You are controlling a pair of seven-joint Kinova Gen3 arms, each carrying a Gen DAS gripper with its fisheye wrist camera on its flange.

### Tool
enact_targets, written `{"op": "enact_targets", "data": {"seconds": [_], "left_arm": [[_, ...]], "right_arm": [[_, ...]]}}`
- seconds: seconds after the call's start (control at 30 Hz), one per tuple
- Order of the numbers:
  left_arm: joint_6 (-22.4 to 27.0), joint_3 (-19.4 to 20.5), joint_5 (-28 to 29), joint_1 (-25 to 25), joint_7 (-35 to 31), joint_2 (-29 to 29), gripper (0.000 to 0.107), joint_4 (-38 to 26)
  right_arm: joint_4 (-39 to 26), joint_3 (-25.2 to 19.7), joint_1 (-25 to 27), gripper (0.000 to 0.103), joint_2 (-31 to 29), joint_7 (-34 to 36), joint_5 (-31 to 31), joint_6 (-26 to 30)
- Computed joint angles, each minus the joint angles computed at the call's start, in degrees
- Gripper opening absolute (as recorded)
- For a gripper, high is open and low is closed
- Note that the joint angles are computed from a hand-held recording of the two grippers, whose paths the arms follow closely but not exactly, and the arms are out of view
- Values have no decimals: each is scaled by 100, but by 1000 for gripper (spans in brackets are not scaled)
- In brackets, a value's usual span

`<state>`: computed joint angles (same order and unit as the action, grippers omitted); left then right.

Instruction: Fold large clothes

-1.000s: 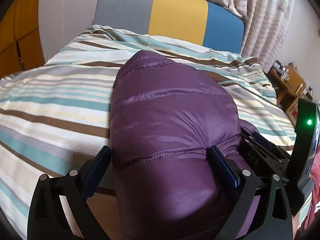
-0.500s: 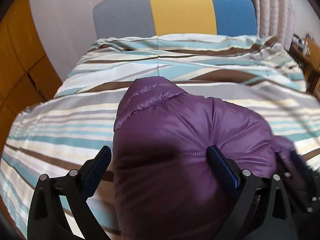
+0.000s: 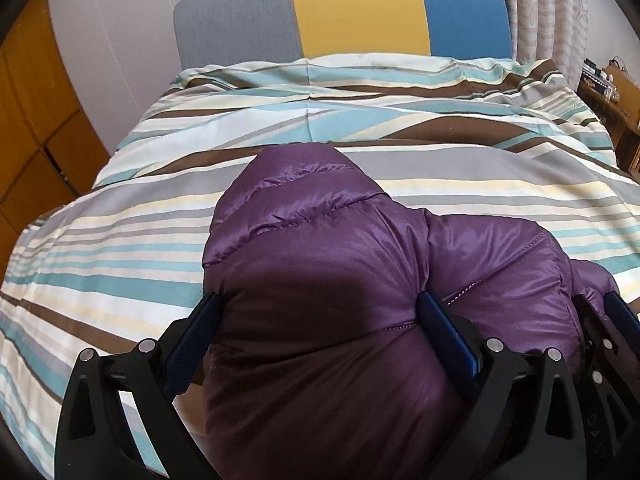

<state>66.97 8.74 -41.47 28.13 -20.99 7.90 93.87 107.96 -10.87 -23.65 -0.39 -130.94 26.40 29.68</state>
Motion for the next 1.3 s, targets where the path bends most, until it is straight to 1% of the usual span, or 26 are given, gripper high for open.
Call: {"op": "enact_targets", "data": {"seconds": [0.13, 0.23, 0.27, 0.3, 0.33, 0.4, 0.47, 0.5, 0.53, 0.57, 0.6, 0.63, 0.7, 0.73, 0.8, 0.9, 0.97, 1.0, 1.03, 1.07, 1.17, 1.2, 1.23, 1.3], "left_arm": [[-155, 193, -11, 110, 258, -498, 98, 354], [-326, 522, -30, 155, 674, -984, 98, 755], [-336, 643, -69, 183, 879, -1111, 98, 873], [-356, 870, -99, 137, 1112, -1292, 98, 1037], [-351, 991, -176, 167, 1327, -1395, 98, 1151], [-373, 1255, -177, 183, 1477, -1652, 98, 1344], [-363, 1474, -131, 120, 1430, -1785, 98, 1423], [-341, 1564, -143, 70, 1421, -1821, 98, 1456], [-258, 1726, -233, 33, 1468, -1815, 98, 1488], [-221, 1807, -282, 1, 1490, -1808, 98, 1515], [-202, 1863, -330, -21, 1491, -1768, 98, 1530], [-232, 1856, -330, -32, 1446, -1725, 98, 1549], [-473, 1697, -199, -56, 1249, -1682, 99, 1627], [-560, 1661, -168, -72, 1222, -1681, 100, 1678], [-735, 1613, -170, -114, 1198, -1658, 100, 1776], [-790, 1604, -175, -145, 1184, -1640, 100, 1815], [-785, 1601, -195, -107, 1222, -1658, 100, 1823], [-789, 1488, -228, 33, 1281, -1681, 100, 1839], [-872, 1329, -194, 173, 1309, -1785, 100, 1897], [-973, 1064, -66, 391, 1277, -1911, 100, 1943], [-1534, 267, 621, 815, 1058, -2444, 100, 2194], [-1692, 2, 854, 960, 973, -2606, 100, 2273], [-1873, -264, 1087, 1108, 932, -2812, 100, 2396], [-2064, -581, 1553, 1247, 659, -3108, 100, 2523]], "right_arm": [[126, -1, 32, 45, -79, -99, 75, -176], [256, -3, 45, 47, -182, -259, 220, -351], [365, -83, 130, 48, -283, -430, 371, -467], [447, -201, 268, 54, -361, -514, 442, -577], [587, -212, 337, 60, -495, -505, 420, -780], [876, 7, 228, 61, -864, -207, 120, -1076], [1049, 331, -78, 61, -1173, 259, -314, -1066], [1183, 366, -98, 61, -1371, 486, -525, -1098], [1282, 294, -21, 61, -1516, 624, -643, -1123], [1460, 117, 156, 61, -1737, 737, -667, -1160], [1553, -77, 351, 61, -1851, 756, -653, -1162], [1626, -173, 460, 61, -1941, 779, -681, -1130], [1636, -82, 438, 63, -1942, 930, -977, -1020], [1634, -93, 492, 66, -1912, 969, -1085, -987], [1457, 121, 336, 70, -1627, 1313, -1443, -746], [1344, 528, 86, 72, -1459, 1956, -2097, -632], [1365, 538, 206, 75, -1480, 2292, -2482, -647], [1375, 609, 190, 75, -1502, 2493, -2688, -645], [1383, 785, 68, 76, -1520, 2726, -2921, -642], [1394, 1051, -138, 76, -1581, 2923, -3154, -575], [1377, 1847, -665, 77, -1782, 3541, -3852, -216], [1371, 2113, -826, 80, -1864, 3774, -4085, -89], [1366, 2293, -881, 82, -1957, 4007, -4314, 81], [1299, 2481, -837, 84, -2047, 4473, -4738, 423]]}}
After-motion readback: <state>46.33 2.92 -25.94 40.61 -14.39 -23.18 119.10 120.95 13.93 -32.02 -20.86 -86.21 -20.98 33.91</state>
